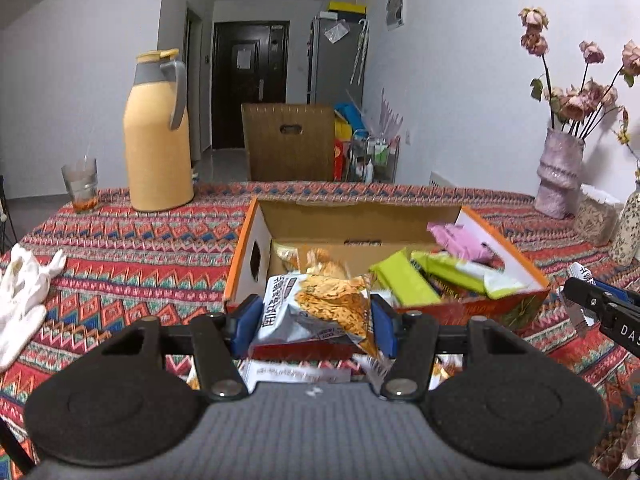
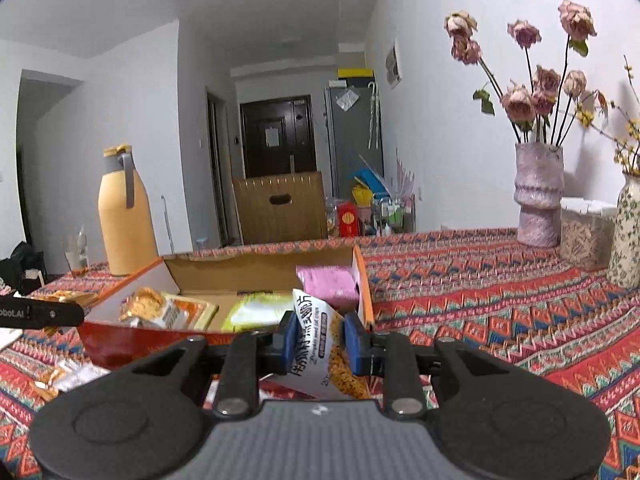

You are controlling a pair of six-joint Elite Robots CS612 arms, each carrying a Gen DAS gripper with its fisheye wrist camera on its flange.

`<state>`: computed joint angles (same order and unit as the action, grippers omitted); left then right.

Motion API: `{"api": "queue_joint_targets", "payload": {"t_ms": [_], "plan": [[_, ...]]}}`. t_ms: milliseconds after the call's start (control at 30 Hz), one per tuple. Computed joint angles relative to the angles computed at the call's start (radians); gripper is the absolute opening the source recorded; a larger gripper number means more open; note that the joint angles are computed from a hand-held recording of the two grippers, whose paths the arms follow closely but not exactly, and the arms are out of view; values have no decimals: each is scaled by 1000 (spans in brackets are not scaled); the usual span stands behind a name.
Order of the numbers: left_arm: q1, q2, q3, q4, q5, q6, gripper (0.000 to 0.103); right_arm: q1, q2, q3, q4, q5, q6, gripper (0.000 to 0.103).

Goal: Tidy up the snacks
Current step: 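Carry both cracker packets over the box and open both tools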

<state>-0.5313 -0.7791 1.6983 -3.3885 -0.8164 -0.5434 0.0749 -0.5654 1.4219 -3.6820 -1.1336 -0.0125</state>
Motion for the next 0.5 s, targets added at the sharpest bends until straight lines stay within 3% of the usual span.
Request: {"api": "queue_joint_targets", "payload": {"t_ms": [500], "plan": [[17,14,-97,0,19,65,59,25,28,-126,29,16,23,24]]}}
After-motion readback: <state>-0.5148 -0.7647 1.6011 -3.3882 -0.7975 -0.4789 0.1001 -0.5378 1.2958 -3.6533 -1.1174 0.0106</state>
